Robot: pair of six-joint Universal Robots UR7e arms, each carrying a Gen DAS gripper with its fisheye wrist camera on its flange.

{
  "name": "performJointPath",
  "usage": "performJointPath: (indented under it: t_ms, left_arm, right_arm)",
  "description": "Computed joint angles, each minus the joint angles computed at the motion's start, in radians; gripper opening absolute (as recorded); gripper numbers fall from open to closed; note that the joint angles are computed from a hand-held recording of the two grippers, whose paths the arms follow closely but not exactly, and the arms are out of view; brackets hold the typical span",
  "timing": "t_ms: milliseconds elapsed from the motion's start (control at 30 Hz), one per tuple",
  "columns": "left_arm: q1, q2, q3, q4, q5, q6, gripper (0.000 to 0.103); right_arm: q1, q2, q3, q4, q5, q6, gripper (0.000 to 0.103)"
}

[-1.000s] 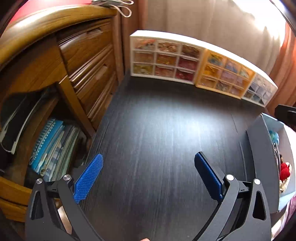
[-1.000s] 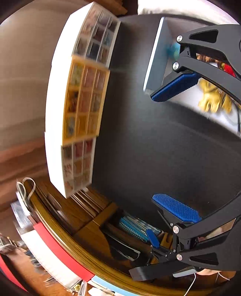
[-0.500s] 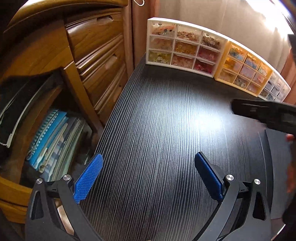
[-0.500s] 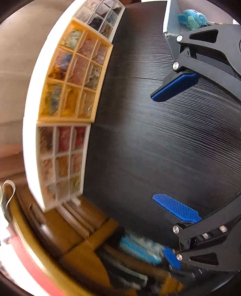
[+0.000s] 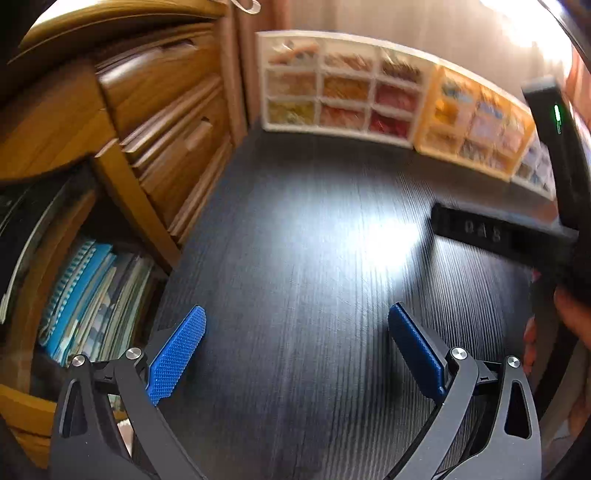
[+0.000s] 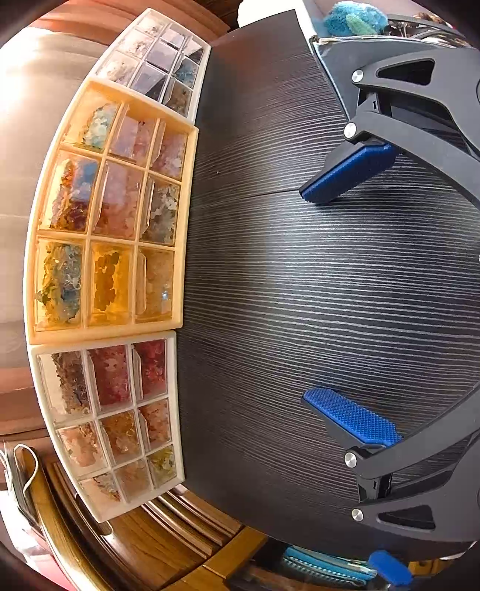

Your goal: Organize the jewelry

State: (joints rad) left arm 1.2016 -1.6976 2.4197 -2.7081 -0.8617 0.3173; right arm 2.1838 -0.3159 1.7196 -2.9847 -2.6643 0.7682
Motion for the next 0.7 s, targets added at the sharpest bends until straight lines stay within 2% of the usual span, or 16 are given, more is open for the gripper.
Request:
performJointPath:
  t_ms: [700]
  left_arm:
    - [-0.011, 0.014, -0.001, 0.011, -0.02, 0.009, 0.1]
  right_arm:
    - [-0.003, 0.0, -0.001, -0.005, 0.001, -0.008, 0.097]
